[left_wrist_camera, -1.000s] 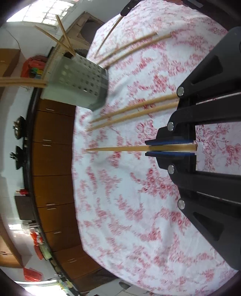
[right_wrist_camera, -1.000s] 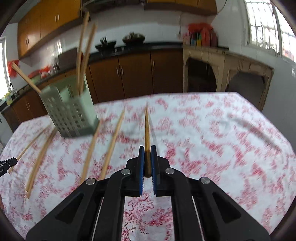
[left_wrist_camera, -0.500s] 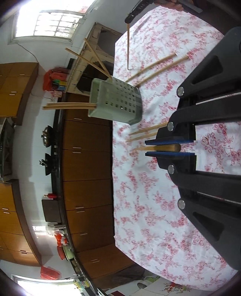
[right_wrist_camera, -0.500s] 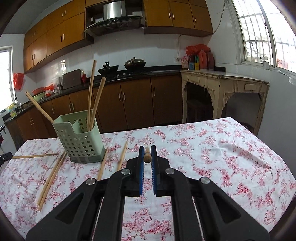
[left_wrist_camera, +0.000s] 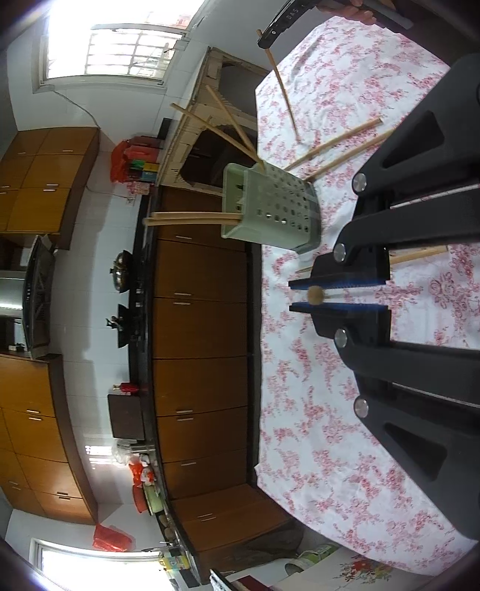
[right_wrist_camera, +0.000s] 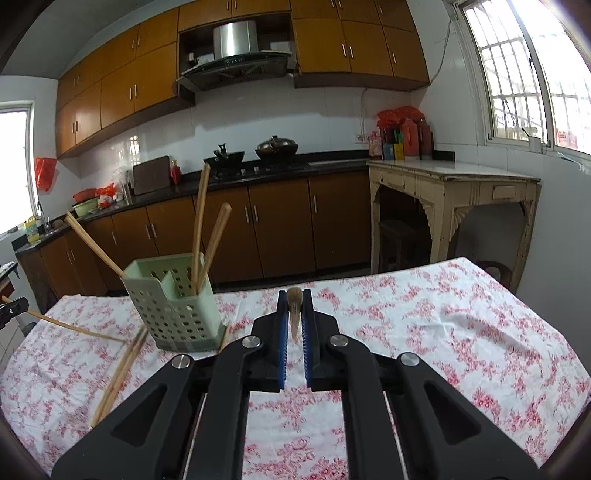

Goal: Organize utensils
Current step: 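Lift both held chopsticks and carry them over the green holder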

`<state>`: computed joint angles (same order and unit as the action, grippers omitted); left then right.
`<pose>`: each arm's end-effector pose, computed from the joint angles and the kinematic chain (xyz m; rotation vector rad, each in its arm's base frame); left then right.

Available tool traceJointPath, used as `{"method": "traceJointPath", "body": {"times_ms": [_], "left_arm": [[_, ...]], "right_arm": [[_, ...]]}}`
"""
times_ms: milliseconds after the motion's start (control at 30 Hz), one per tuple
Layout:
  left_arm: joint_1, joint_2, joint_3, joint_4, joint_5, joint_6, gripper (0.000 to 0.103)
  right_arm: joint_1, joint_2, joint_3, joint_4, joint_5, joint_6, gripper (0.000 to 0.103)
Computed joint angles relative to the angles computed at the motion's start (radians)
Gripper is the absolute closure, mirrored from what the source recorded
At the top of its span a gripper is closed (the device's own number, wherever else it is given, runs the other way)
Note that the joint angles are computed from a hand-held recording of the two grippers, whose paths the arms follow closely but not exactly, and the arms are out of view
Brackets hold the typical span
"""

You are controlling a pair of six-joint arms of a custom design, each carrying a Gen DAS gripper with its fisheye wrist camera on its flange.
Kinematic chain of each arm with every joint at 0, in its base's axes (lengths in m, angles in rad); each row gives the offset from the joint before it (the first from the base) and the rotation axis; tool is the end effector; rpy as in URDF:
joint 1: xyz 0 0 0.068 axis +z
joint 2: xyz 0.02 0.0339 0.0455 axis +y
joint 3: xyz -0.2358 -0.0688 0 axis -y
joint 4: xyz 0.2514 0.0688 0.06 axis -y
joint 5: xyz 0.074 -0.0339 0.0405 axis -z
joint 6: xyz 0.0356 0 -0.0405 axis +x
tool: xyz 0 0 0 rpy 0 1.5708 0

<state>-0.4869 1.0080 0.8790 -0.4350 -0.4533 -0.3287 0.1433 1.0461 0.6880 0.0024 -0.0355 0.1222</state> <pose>0.2201 -0.0989 0.2834 -0.0978 2.0698 -0.0138 0.2582 0.0385 0.2475 -0.0442 1.9315 0.2118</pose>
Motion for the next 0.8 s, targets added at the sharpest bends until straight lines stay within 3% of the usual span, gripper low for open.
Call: {"method": "traceJointPath", "body": {"times_ms": [533, 800], "left_arm": [[-0.086, 0.061, 0.282, -0.083, -0.011, 0.044, 0.096], [-0.160, 0.171, 0.456, -0.082, -0.032, 0.081, 0.096]], "right_arm": [[0.039, -0.045, 0.254, -0.193, -0.105, 0.047, 0.096], [0.118, -0.005, 0.354, -0.187, -0.082, 0.043, 0.096]]}}
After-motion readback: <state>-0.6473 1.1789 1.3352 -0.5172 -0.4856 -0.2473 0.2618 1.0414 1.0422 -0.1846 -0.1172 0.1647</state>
